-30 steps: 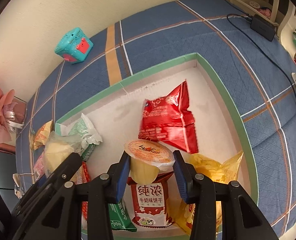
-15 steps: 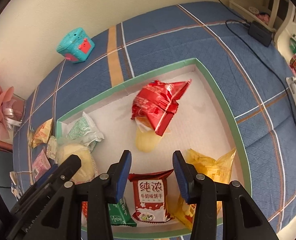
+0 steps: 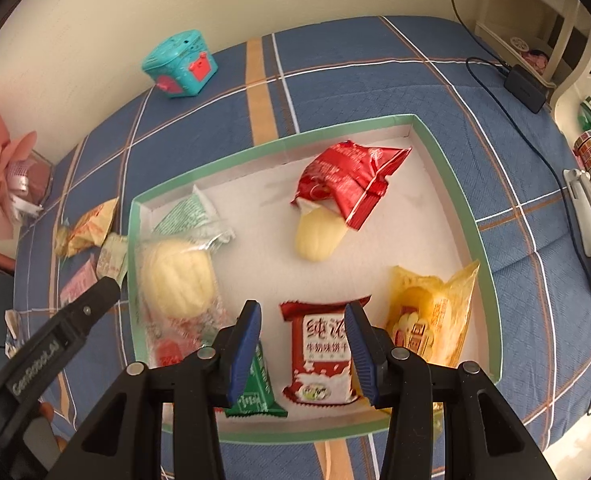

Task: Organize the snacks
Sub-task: 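Withdraw both open grippers from the tray toward the remaining snacks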

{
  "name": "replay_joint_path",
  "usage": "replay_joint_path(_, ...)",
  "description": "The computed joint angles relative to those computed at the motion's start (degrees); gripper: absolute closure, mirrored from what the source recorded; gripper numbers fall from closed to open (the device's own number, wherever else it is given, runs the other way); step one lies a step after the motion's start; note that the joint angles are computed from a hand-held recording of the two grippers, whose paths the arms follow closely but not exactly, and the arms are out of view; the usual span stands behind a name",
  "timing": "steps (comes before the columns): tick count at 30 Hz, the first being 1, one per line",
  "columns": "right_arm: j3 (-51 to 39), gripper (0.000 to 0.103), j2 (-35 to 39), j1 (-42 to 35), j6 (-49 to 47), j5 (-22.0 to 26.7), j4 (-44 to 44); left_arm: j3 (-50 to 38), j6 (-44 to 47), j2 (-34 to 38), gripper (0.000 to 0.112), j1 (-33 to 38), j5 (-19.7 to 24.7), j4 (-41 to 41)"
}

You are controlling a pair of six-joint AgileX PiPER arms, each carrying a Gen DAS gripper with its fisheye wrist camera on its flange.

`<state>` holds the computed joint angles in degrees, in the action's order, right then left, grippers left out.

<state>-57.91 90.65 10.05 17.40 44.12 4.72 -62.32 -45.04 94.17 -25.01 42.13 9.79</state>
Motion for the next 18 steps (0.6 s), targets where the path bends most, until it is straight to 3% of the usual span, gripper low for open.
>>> replay_joint_path(9,1.3,0.056,-2.67,1.65,1.22,0.28,-0.52,1.91,-2.41,-2.81,0.044,-0.38,0.8,3.39)
replay_joint_path(11,1.09,0.046,-2.55,1.69,1.4,0.29,-0.7,2.12,-3.03,-2.75,0.037,-0.19,0.7,4.01)
replay_joint_path(12,1.18,0.03,-2.63,1.7,1.43,0.14,-0.64,2.31,-3.6,-2.72,0.028,-0.23,0.58,4.58)
replay_joint_path(13,1.22,0.024,-2.63,1.73,1.21,0.02,-0.6,2.46,-5.03,-2.58,0.025,-0.42,0.74,5.98)
replay_joint_path(18,0.82,0.024,-1.92,2.2,1.34,0.25,-1.16,2.85,-9.47,-2.2,0.019,-0.81,2.26,10.84)
